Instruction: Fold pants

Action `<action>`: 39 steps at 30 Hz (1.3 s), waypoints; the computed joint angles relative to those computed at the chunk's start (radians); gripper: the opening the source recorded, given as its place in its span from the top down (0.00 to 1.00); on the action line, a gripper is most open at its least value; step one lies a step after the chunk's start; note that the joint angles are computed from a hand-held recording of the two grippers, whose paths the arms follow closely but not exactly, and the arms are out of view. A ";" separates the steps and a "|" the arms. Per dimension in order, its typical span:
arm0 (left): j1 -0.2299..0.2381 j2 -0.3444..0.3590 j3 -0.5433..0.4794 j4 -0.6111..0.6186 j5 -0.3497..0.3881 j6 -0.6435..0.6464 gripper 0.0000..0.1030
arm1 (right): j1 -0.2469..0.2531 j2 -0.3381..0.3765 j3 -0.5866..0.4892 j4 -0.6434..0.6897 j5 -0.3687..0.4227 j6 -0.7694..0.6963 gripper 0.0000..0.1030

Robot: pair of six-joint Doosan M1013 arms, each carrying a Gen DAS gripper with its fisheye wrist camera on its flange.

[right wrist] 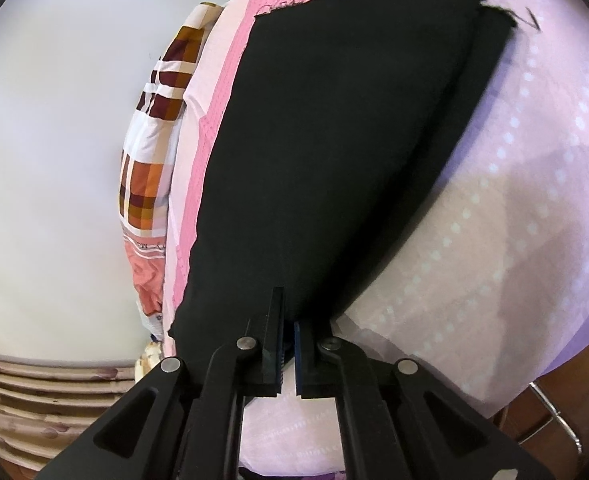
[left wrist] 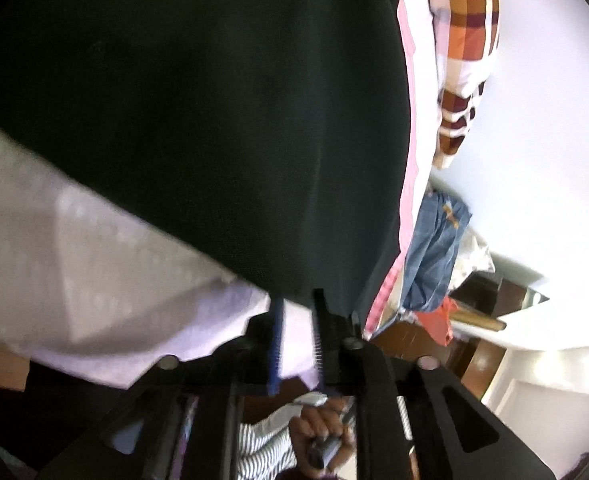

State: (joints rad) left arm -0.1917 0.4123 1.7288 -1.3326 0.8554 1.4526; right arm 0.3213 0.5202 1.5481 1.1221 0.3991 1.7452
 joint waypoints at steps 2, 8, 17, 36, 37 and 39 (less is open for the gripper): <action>0.007 -0.010 0.004 -0.011 0.026 0.022 0.80 | -0.001 -0.007 0.006 -0.004 0.007 0.017 0.97; 0.068 -0.090 0.013 -0.018 -0.002 0.136 0.57 | 0.014 -0.064 0.041 -0.080 0.052 0.098 0.85; 0.146 -0.168 0.034 0.495 -0.282 0.014 0.40 | 0.110 0.129 -0.349 -0.155 0.354 -0.259 0.83; 0.308 -0.138 0.109 -0.048 -0.235 0.638 0.40 | 0.178 0.295 -0.583 -0.236 0.504 -0.263 0.75; 0.325 -0.146 0.123 -0.136 -0.212 0.705 0.40 | 0.179 0.295 -0.585 -0.221 0.502 -0.281 0.68; 0.343 -0.156 0.132 -0.183 -0.193 0.733 0.40 | 0.183 0.303 -0.606 -0.225 0.509 -0.285 0.63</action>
